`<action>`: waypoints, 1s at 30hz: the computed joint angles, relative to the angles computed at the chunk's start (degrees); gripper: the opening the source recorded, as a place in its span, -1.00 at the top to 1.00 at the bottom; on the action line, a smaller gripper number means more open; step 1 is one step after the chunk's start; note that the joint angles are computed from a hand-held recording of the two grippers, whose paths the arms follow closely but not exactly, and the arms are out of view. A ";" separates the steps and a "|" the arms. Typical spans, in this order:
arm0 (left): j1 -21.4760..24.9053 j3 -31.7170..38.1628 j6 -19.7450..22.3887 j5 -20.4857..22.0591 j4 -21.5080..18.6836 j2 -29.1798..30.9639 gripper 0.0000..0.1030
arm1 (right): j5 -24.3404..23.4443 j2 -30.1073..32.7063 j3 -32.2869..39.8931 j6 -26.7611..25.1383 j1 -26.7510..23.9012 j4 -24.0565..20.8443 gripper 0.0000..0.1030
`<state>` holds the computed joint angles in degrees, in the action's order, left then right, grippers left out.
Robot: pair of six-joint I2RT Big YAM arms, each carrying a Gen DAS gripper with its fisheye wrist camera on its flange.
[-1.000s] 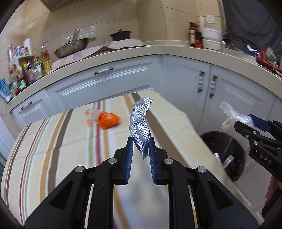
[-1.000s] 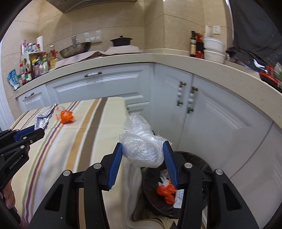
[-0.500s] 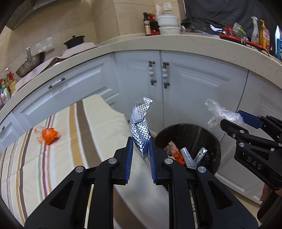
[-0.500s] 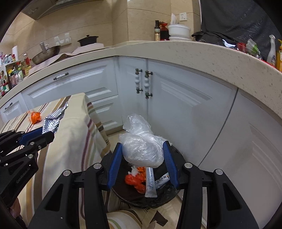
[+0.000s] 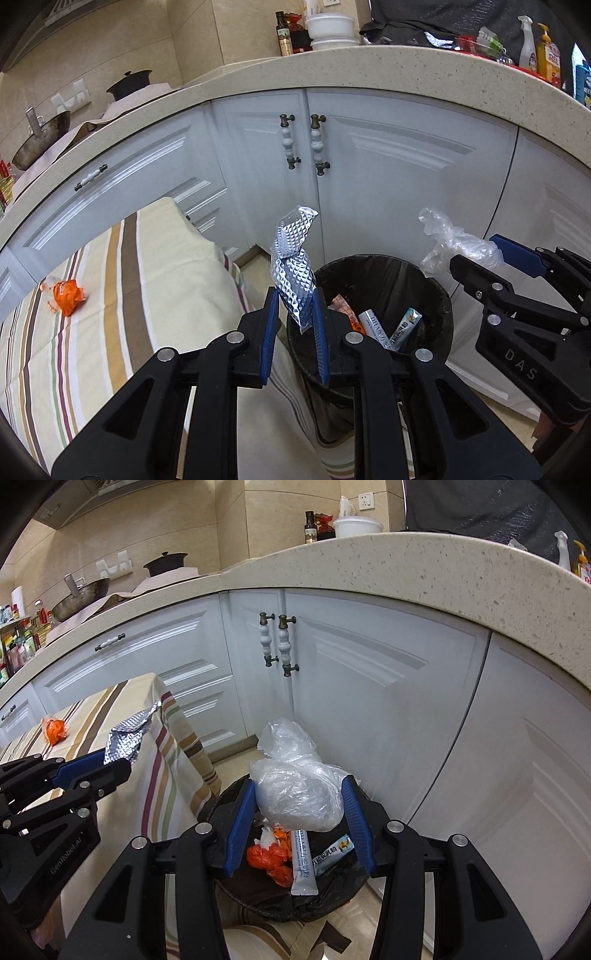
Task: Collect trash
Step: 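Carry the clear bag and silver foil to the bin and release both, then return both tools to the table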
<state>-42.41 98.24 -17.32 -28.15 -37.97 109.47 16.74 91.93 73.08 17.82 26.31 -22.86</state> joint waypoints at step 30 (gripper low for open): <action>4.61 -13.27 -7.07 -5.52 1.61 -12.20 -0.15 | 0.43 2.78 7.23 -1.88 5.59 -1.74 -0.26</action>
